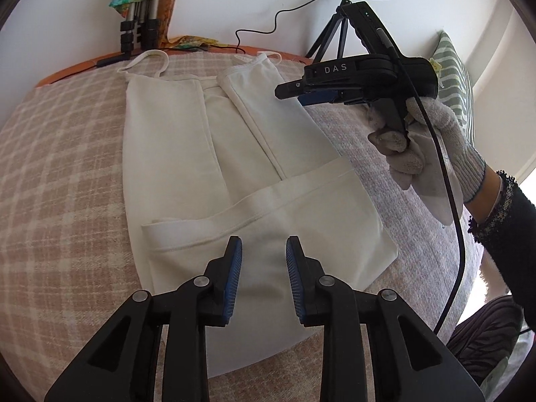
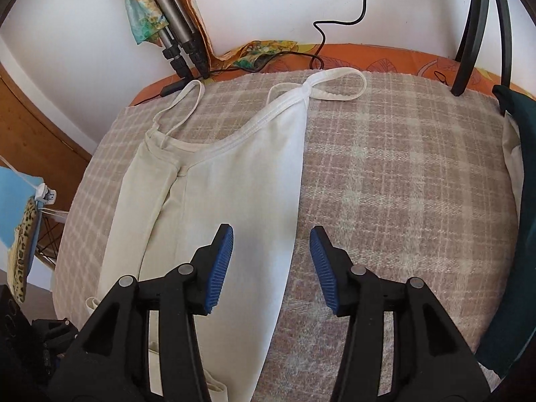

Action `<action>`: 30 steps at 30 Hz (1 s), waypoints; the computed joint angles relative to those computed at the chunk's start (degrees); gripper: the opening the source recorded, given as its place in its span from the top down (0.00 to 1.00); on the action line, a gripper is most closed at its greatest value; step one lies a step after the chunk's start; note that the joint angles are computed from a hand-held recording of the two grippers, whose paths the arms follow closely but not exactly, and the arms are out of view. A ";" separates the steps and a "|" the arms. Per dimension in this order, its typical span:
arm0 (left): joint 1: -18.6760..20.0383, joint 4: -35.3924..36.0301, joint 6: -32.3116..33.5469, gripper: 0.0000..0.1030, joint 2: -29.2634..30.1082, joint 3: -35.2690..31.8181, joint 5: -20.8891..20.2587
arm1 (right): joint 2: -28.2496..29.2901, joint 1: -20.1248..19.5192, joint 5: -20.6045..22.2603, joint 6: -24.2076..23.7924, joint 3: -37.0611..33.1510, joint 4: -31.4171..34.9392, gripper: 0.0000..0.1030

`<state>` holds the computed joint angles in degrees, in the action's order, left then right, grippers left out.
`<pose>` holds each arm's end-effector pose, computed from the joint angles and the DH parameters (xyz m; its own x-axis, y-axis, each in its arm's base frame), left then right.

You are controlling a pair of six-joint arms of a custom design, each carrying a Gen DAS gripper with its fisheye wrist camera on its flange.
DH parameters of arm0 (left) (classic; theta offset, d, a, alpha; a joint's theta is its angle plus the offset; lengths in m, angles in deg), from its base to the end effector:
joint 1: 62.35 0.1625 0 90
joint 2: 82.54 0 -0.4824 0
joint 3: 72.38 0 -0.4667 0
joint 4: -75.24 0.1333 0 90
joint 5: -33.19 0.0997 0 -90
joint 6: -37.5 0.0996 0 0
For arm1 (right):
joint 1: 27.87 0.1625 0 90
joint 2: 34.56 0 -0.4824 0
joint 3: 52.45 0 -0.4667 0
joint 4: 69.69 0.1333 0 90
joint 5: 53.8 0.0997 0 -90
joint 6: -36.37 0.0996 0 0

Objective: Fold small clothes
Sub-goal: 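Release the hem and move both tools to the strap end, then grasp the strap end with both tools and fold it down over the hem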

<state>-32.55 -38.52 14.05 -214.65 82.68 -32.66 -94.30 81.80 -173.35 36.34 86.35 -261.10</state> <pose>-0.0934 -0.2540 0.2489 -0.7659 0.5260 -0.3697 0.6136 0.7698 -0.1758 0.2330 -0.4018 0.0787 -0.8821 -0.1167 0.4563 -0.3118 0.8708 -0.3800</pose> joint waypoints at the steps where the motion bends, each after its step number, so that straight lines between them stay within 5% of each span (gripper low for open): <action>1: 0.12 -0.02 0.14 0.75 0.28 0.03 -0.06 | 0.33 -0.46 0.38 -0.38 -0.26 -0.75 0.56; 2: 0.31 -0.32 0.29 0.75 0.62 0.06 -0.11 | 0.28 -0.99 1.23 -0.70 -0.41 -1.13 0.62; 3: 0.48 -0.49 0.38 0.75 0.73 0.12 -0.19 | -0.32 -1.77 2.70 -0.30 -0.55 0.15 0.90; 4: 0.66 -0.52 0.46 0.75 0.77 0.10 -0.27 | -0.62 -2.45 3.44 -0.02 -0.73 0.43 0.96; 7: 1.67 -1.51 1.18 0.75 1.29 0.03 -0.32 | -0.68 -3.31 1.99 -0.95 -0.79 -0.26 0.98; 11: 2.10 -1.87 1.43 0.75 1.65 -0.05 0.11 | -2.17 -4.58 5.40 -1.37 0.08 -0.79 0.98; 14: 2.03 -1.56 0.94 0.75 1.38 -0.35 0.11 | -2.21 -3.18 0.62 -0.07 -0.41 -0.20 0.94; 17: 2.27 -1.79 0.21 0.75 1.02 -1.13 -0.23 | -3.53 -3.88 2.79 0.23 -0.11 -0.97 0.91; 21: 4.92 -6.25 2.43 0.61 4.59 -3.42 1.90 | -3.54 -5.06 7.28 -0.52 -0.18 -3.02 0.41; 26: 14.57 -19.23 9.13 0.53 13.57 -7.51 3.50 | -2.43 -5.97 9.59 -2.07 -1.37 -2.35 0.41; 30: 24.19 -30.35 16.46 0.53 24.96 -11.64 0.43 | -1.49 -6.61 10.32 -2.13 -2.32 -0.69 0.49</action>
